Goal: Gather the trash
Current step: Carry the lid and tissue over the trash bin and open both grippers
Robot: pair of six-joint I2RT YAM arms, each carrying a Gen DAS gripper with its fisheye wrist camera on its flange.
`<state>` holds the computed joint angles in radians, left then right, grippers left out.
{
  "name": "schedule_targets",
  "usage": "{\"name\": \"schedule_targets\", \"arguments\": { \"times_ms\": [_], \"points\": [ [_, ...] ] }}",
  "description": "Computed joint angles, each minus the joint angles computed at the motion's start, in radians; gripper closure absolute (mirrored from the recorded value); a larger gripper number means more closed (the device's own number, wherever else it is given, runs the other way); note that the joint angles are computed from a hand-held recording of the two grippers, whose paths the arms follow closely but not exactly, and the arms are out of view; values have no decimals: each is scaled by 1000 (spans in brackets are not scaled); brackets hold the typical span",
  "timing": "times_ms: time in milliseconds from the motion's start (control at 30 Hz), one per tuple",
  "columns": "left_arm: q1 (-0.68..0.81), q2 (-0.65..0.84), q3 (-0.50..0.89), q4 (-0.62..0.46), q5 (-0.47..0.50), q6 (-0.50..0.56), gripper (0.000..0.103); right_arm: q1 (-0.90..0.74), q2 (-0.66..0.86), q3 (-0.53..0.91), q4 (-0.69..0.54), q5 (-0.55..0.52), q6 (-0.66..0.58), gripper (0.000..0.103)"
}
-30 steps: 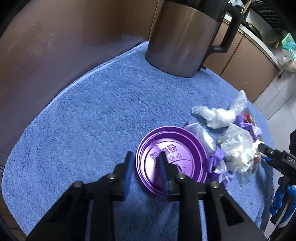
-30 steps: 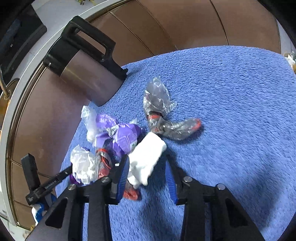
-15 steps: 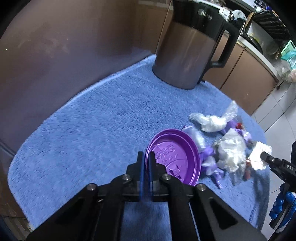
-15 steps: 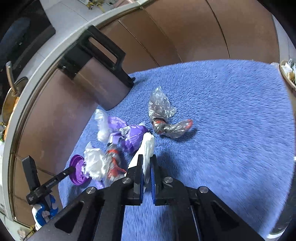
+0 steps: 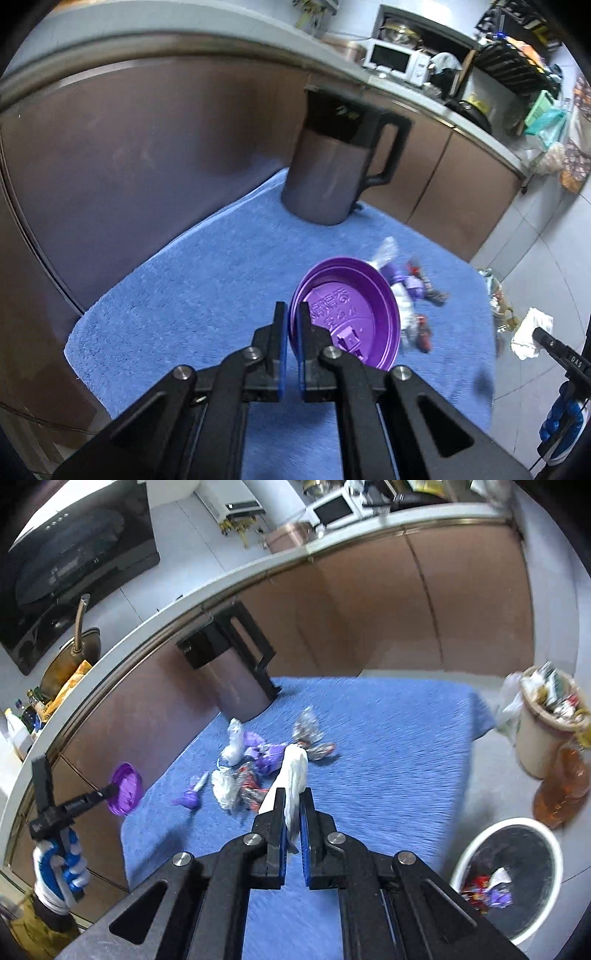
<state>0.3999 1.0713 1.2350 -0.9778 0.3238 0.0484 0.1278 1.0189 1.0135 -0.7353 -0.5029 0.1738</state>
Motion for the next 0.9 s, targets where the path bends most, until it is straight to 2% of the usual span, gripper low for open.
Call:
{"name": "schedule_targets", "arguments": {
  "times_ms": [100,267,367,500,667,900],
  "points": [
    [-118,-40,37,-33,-57,-54,99,-116,-64,-9,-68,-48,-86,97],
    [-492,-29,86,-27,-256,-221,99,-402,-108,-20,-193,-176,-296,97],
    [-771,47,127,-5,-394,-329,99,-600,-88,-27,-273,-249,-465,97],
    [-1018,202,177,42,-485,-409,99,-813,-13,-59,-316,-291,-645,97],
    [-1215,508,304,111,-492,-451,99,-972,134,-111,-256,-265,-759,96],
    [-1339,914,611,83,-476,-452,99,-1044,338,-154,-85,-174,-775,94]
  ]
}}
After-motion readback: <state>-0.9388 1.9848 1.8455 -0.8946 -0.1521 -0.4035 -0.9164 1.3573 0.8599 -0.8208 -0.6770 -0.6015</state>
